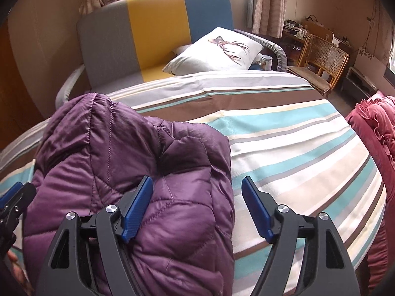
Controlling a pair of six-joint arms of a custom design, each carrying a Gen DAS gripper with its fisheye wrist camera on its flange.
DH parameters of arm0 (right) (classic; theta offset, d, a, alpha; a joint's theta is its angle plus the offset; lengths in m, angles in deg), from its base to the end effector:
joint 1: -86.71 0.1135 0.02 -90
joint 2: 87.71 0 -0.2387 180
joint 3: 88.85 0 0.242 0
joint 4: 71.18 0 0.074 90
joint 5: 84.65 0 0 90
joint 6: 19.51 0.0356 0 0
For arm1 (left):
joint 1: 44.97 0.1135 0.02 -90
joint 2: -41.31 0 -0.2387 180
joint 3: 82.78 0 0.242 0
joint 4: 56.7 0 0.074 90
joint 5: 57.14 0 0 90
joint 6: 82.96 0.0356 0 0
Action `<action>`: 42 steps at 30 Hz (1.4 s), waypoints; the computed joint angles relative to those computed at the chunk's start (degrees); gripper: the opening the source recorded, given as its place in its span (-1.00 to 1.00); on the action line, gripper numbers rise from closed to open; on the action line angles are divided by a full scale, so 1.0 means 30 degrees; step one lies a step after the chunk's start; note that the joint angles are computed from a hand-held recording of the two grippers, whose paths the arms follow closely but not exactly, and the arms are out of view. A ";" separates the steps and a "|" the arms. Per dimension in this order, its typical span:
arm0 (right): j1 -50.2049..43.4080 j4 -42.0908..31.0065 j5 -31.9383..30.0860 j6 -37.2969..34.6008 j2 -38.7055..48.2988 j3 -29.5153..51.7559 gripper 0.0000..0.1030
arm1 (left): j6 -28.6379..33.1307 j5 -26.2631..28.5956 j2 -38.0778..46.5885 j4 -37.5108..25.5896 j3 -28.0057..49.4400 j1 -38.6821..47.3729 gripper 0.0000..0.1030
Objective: Fold large clothes
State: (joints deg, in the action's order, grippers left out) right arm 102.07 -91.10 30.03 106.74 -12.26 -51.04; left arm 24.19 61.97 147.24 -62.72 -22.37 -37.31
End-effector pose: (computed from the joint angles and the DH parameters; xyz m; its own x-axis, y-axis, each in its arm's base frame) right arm 0.2052 0.0410 0.1070 -0.6709 0.3729 -0.6410 0.4613 0.8866 0.0330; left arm 0.3199 0.0255 0.0881 -0.6875 0.1675 -0.7066 0.4041 0.8967 -0.1806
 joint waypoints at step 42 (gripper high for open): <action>0.5485 0.3635 -0.4781 0.1503 -0.1491 -0.1733 -0.66 | 1.0017 0.8310 0.1258 -1.2399 0.3709 0.7601 -0.40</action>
State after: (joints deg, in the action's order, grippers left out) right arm 118.53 -80.20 15.69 111.25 -16.73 -56.24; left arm 54.25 86.90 151.02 -99.92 -11.24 -14.51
